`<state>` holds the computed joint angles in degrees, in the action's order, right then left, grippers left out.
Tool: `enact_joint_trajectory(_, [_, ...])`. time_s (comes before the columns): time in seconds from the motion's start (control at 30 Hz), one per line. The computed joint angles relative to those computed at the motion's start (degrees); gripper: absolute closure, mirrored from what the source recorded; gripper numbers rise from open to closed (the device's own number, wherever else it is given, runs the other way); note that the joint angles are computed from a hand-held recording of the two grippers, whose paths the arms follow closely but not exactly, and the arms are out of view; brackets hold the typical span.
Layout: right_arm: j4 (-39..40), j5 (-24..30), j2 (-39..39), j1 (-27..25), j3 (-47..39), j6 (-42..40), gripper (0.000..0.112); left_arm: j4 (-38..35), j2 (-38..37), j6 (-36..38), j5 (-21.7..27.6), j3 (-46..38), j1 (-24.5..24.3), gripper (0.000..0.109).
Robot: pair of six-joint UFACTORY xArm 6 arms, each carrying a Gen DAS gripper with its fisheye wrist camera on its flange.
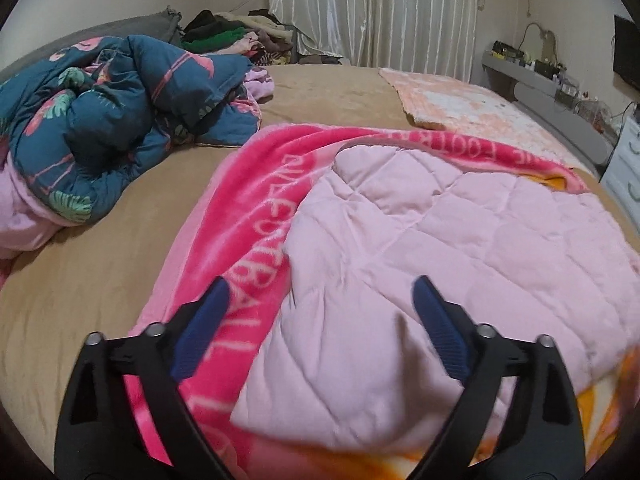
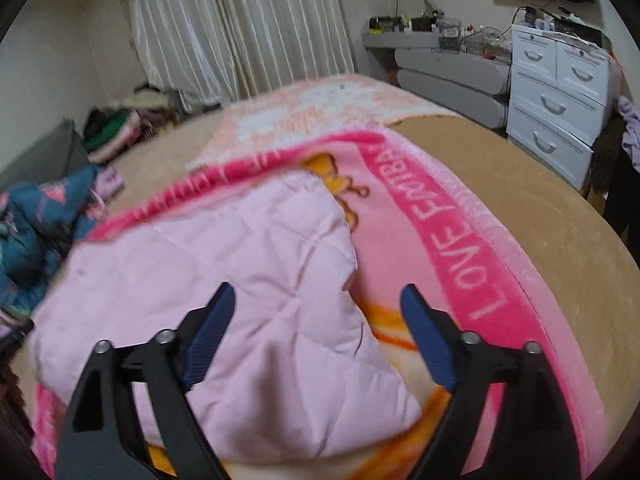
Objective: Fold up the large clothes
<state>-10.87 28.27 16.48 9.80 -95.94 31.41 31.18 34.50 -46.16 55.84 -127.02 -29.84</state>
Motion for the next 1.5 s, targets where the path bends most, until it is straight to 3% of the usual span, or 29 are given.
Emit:
enact_joint_trajectory(0.13, [-0.66, -4.73, -6.38, 0.60, 6.03, 1.46, 0.015, -0.18, -5.50, -2.31, -2.52, 5.89, -0.76, 0.015])
enact_joint_trajectory(0.43, [-2.09, -7.74, -17.00, 2.73, 14.77, 0.14, 0.013, 6.88, -15.91, -9.73, -4.60, 16.42, -4.16, 0.015])
enact_joint_trajectory(0.8, [-3.19, -9.72, -25.92, 5.16, 23.38, 0.98, 0.013, 7.41, -23.13, -13.03, -7.14, 26.11, -7.27, 0.015])
enact_joint_trajectory(1.0, [-7.42, -9.99, -28.39, 5.86, 27.19, 5.40, 0.013, 9.09, -25.19, -15.03, -5.82, 30.52, -8.53, 0.015])
enact_joint_trajectory(1.5, [-6.17, -9.81, -27.88, 7.04, 31.73, 8.78, 0.013, 6.63, -25.59, -15.70, -6.44, 34.55, -9.30, 0.015])
